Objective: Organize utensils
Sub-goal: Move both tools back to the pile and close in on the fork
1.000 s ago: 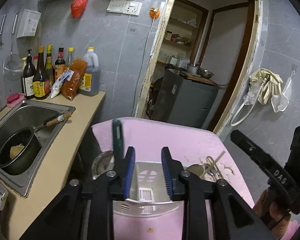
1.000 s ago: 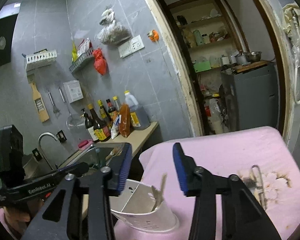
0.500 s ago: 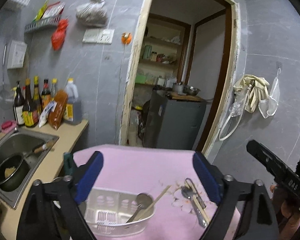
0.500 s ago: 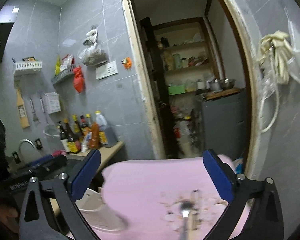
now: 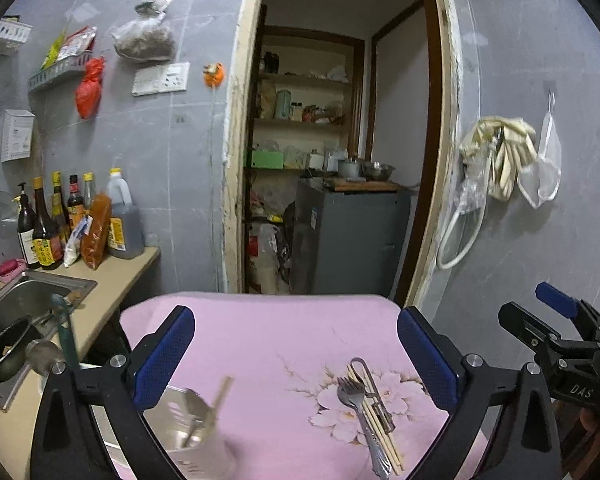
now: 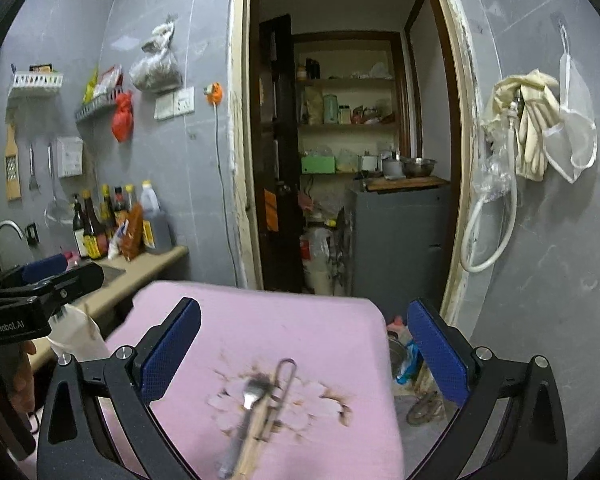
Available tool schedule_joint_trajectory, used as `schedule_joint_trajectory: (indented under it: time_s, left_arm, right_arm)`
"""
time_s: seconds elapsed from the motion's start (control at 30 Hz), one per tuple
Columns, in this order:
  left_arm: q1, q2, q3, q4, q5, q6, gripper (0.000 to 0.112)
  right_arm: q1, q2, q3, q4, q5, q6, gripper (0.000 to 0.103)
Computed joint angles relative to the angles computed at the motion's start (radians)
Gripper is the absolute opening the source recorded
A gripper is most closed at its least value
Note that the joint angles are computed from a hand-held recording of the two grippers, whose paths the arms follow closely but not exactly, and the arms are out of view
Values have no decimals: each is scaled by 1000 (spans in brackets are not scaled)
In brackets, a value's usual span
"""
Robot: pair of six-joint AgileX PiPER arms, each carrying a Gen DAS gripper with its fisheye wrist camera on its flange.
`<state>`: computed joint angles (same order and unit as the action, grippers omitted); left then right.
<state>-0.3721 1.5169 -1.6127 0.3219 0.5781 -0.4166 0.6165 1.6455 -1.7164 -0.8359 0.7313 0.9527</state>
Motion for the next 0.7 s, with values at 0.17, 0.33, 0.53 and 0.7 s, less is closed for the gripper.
schedule_joint_trajectory:
  time_s: [0.17,0.33,0.53,0.7]
  left_arm:
    - [-75,83,-33,142,24,-135,102]
    - [-110,182,-103,155,57,-133,102]
    - [-100,309,-206,40,114,-59,95]
    - [-63,415,-296,-124,186,47,75]
  right_arm:
    - [-117,-3,95,115,-127,-94,102]
    - [-224,38,123,321,-218,-265,102]
    - [-327,134,86,690,-248,-588,101]
    - [-376,235,25,944,-213,-796,84]
